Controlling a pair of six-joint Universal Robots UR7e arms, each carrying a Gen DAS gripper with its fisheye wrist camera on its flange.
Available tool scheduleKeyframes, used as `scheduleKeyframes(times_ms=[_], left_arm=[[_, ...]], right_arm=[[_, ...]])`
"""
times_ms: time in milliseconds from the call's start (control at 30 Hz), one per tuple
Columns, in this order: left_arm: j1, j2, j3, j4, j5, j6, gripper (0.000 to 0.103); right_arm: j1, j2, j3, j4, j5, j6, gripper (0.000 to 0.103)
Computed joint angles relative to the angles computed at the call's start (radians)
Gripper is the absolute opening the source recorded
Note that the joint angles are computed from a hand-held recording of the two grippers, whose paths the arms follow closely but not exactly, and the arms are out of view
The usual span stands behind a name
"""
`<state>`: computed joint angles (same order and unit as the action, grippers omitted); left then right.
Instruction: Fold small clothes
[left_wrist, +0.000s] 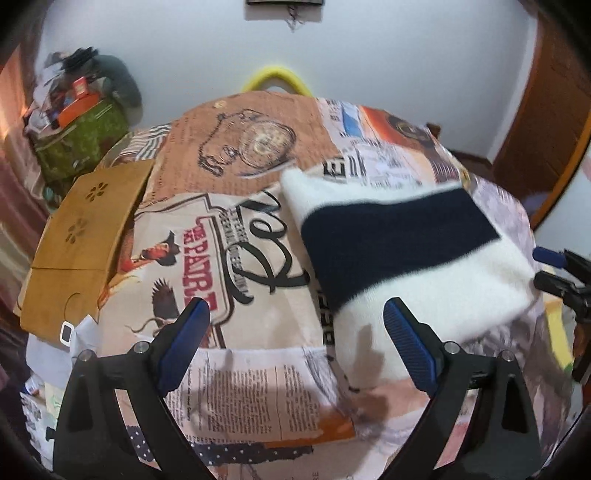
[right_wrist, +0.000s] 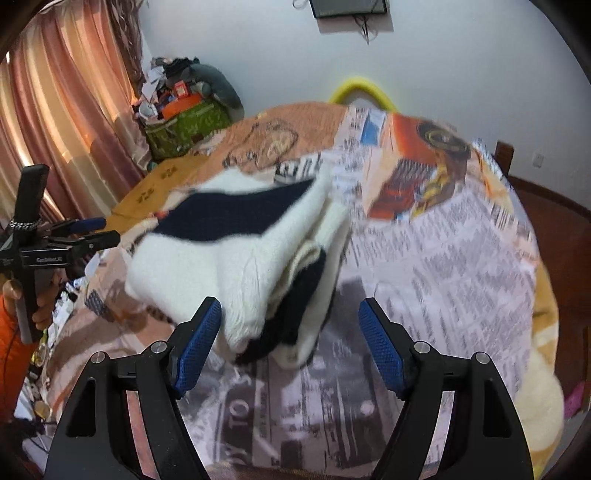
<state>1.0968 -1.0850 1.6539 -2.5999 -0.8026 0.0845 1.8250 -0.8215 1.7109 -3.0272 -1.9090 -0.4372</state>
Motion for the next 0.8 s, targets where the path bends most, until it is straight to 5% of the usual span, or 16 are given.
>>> scheduleKeyframes(times_ms=[200,533,800], left_arm=[[0.026,0.041,-0.08,0.049,-0.088,-0.056,0.096],[0.125,0.175,-0.289,0.281,-0.322,-0.201,0.096],[0.169,0.25,-0.394,0.373,-0.478,-0.228,0.09]], right_arm=[[0.008,0.036,-0.056,-0.034,0.021,-0.004,0.084],[-0.077,0.142,-0.247,0.276,0.122,0.212,0.084],[-0.098,0.174,-0.284,0.329,0.201,0.215,0.087]])
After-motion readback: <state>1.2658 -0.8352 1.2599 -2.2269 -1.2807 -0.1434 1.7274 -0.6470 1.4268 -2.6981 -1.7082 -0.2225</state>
